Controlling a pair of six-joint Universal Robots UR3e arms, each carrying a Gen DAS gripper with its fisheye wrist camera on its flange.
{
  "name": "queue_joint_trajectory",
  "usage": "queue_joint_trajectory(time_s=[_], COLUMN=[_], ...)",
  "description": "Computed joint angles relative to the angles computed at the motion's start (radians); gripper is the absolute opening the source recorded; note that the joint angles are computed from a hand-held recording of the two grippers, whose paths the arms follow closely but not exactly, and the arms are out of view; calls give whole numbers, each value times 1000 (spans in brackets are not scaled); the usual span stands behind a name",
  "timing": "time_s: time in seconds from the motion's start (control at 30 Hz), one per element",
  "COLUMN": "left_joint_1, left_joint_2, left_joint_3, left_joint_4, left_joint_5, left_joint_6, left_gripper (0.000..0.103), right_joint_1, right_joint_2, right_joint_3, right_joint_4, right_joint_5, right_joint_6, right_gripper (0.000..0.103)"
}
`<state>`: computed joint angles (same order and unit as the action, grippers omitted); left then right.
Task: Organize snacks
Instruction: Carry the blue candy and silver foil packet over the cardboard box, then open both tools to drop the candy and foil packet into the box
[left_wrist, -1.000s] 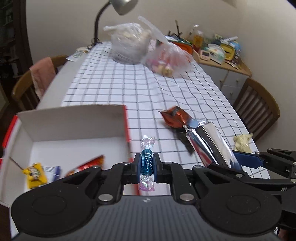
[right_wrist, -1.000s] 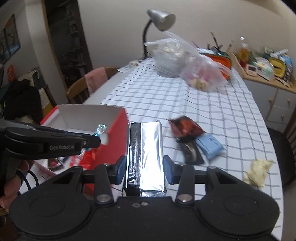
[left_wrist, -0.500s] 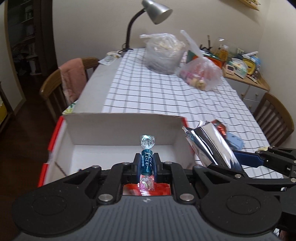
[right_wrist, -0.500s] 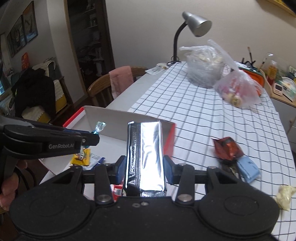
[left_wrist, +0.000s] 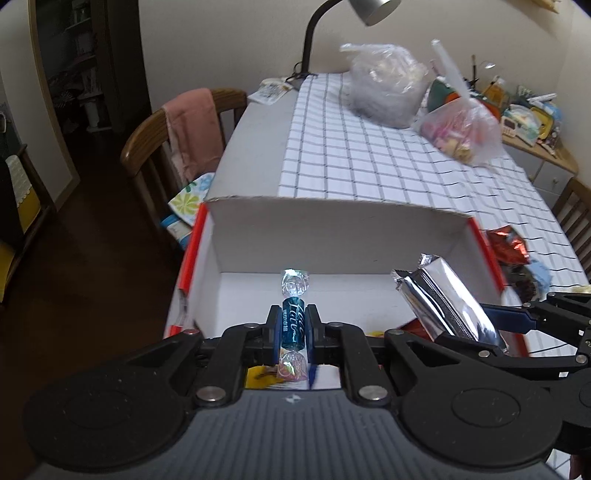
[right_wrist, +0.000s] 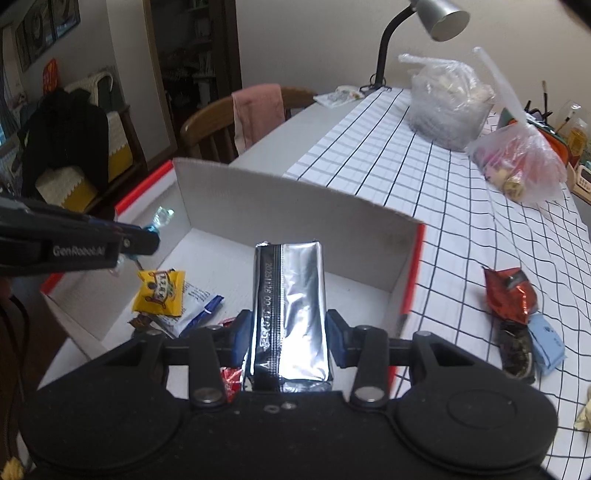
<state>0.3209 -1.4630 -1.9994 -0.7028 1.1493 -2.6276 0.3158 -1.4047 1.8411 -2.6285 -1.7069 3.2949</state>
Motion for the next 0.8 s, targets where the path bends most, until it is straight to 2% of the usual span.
queue_joint_trajectory(time_s=[0.13, 0.4, 0.8], left_joint_1=[-15, -74, -116], left_joint_2=[-64, -191, -226], left_joint_3=[3, 53, 106], left_joint_4=[47, 76, 24], left_joint_5=[11, 87, 153], left_joint_6=[41, 46, 63], left_gripper=[12, 12, 12], right_joint_1=[17, 25, 21], right_joint_2=[72, 140, 161], right_joint_3=[-48, -103, -131], right_joint_4=[10, 41, 85], right_joint_5=[-23, -39, -35], right_joint_6=[-11, -24, -11], right_gripper=[41, 41, 42])
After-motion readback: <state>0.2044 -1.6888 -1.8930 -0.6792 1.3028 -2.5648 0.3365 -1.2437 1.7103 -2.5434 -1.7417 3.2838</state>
